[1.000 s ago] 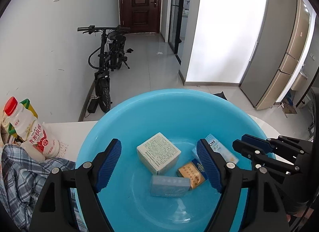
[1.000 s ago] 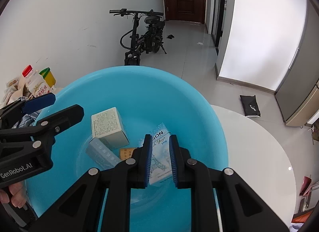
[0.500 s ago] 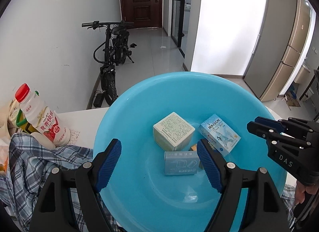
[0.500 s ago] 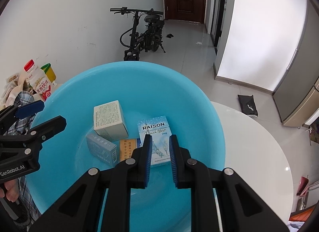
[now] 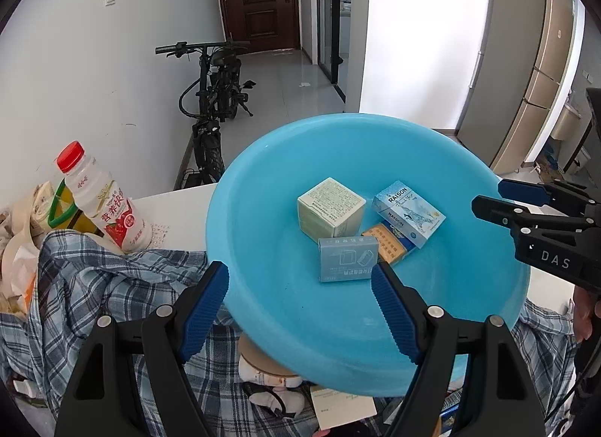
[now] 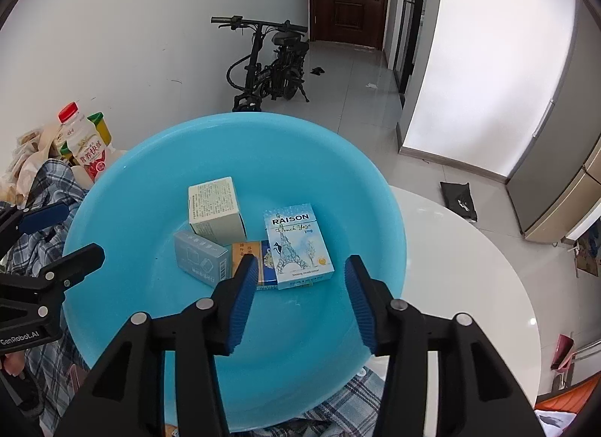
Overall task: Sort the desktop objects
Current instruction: 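Withdraw both open tools from the basin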
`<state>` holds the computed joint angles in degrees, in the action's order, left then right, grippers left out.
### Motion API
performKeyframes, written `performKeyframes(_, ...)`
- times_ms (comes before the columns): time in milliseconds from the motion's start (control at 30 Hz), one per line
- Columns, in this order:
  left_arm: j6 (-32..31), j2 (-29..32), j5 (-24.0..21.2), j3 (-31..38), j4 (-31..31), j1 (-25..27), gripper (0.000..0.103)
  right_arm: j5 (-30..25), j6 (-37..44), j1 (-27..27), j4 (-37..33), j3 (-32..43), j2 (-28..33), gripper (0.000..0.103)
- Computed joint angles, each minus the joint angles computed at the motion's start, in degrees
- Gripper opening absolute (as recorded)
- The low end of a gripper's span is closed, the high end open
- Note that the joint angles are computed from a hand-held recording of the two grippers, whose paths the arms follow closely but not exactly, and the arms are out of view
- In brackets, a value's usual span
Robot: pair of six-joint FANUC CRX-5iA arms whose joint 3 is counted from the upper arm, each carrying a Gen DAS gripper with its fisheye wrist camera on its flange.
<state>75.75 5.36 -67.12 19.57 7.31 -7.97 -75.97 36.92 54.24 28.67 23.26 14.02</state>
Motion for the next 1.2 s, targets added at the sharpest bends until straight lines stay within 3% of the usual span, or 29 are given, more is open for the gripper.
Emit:
performKeyframes(167,-0.9,-3.7,0.9,-4.1,1.0,1.0,0.081,-0.8,-0.4,1.9,1.9,-1.0,-1.1,0.048)
performKeyframes(467,-3.5,-9.4,2.2,-11.6,3.3,2.4,0.081,-2.0,-0.8,4.7,3.5,-3.4,-2.5,0.062)
performKeyframes(633,-5.5,-12.2,2.5,-13.8,2.7,3.0,0.081,-1.7,-1.3,6.1,4.3,-5.5,-3.9,0.063)
performKeyframes(867,-9.5,-16.9,3.0,-18.2,4.8,5.5,0.081,1.1,-4.7,7.8,5.4,-9.8,-7.7,0.069)
performKeyframes(1033,-13.6,-19.4,0.9,-21.9,7.8,8.1,0.086,3.8,-5.9,9.8,3.9,-12.1,-11.4,0.072)
performKeyframes(1200,-15.1,-22.3,1.4,-26.5,8.7,10.4,0.086,3.9,-6.6,13.0,6.8,-14.3,-12.9,0.076)
